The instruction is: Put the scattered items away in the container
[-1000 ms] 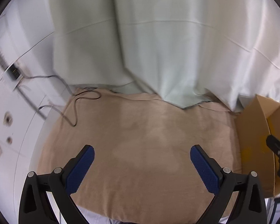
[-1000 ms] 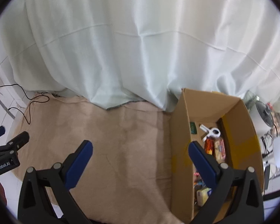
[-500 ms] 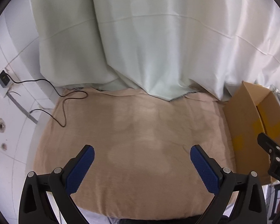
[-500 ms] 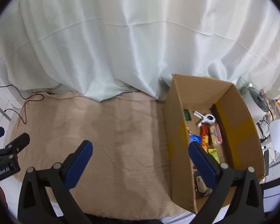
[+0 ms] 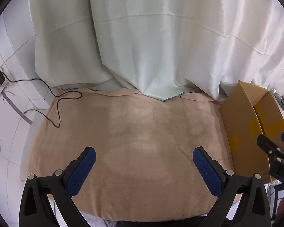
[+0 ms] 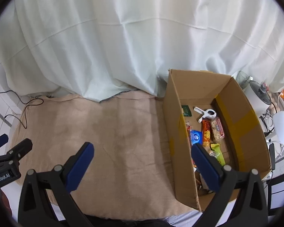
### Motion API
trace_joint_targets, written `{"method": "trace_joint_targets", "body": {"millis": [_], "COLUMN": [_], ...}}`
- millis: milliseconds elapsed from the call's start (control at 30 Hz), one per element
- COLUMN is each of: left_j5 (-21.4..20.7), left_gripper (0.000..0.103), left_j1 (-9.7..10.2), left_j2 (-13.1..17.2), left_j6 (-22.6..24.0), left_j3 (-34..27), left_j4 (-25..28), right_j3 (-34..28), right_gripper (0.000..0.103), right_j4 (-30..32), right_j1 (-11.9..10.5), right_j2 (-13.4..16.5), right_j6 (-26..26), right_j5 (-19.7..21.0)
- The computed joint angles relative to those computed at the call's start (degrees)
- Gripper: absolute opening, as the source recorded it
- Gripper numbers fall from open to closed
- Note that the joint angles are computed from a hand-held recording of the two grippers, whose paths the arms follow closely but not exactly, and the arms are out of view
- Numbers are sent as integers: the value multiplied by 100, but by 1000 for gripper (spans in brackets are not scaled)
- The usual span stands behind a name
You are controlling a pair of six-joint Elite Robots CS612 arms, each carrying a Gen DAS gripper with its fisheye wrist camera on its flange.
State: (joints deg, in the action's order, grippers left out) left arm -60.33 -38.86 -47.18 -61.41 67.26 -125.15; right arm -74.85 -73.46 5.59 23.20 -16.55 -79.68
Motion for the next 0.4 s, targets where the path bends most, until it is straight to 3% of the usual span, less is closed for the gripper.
{"method": "trace_joint_targets", "body": {"millis": [400], "left_j5": [15], "left_gripper": [103], "left_j1": [1], "left_j2": [76], "left_j6": [189], "left_j3": [-112], "left_j4": [-160], "right_j3": [80], "right_gripper": [103], "right_j4": [-138], "right_j1": [-38], "right_j2": [-29], "right_j6": [99], "right_j5": [-56]}}
